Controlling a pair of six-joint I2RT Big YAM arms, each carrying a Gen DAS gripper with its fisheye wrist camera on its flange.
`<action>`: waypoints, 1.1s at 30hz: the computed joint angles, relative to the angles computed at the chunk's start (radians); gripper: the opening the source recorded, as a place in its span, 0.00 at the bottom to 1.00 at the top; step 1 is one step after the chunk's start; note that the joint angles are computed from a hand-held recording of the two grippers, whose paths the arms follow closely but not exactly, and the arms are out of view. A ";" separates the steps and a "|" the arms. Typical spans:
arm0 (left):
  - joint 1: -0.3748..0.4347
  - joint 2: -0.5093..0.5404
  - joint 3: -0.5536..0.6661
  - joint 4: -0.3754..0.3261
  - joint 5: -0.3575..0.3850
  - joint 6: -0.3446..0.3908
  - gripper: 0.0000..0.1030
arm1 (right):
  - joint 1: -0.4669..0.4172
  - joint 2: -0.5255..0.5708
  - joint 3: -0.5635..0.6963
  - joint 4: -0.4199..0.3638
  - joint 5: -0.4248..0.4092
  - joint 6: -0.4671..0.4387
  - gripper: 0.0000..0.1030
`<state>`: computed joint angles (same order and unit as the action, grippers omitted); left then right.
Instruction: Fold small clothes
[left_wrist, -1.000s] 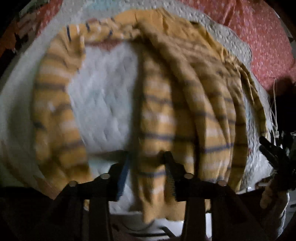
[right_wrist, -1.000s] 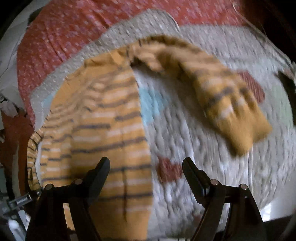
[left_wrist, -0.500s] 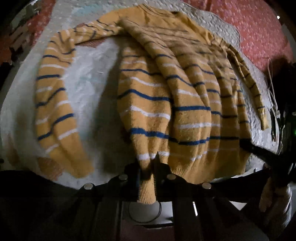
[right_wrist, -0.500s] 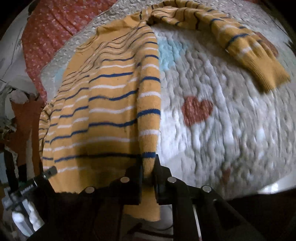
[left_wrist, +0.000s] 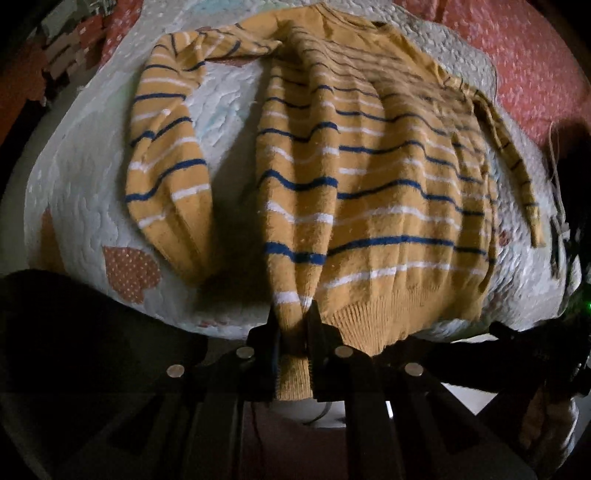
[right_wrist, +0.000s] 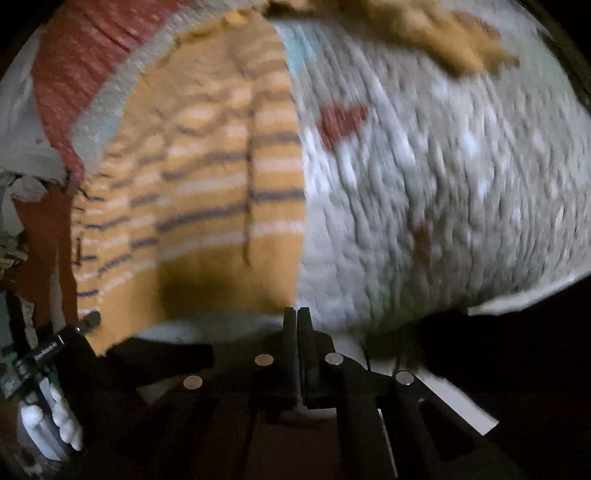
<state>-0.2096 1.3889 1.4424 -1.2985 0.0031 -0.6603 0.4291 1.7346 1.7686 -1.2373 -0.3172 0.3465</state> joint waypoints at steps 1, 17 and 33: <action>0.008 -0.023 -0.021 0.022 0.018 -0.004 0.12 | 0.004 0.006 0.015 0.004 0.014 -0.003 0.17; -0.023 -0.110 -0.007 0.100 -0.068 0.037 0.14 | 0.024 0.108 0.137 -0.030 0.080 -0.042 0.06; -0.060 0.015 0.104 0.084 -0.108 0.180 0.32 | -0.003 0.096 0.198 -0.040 0.083 -0.058 0.12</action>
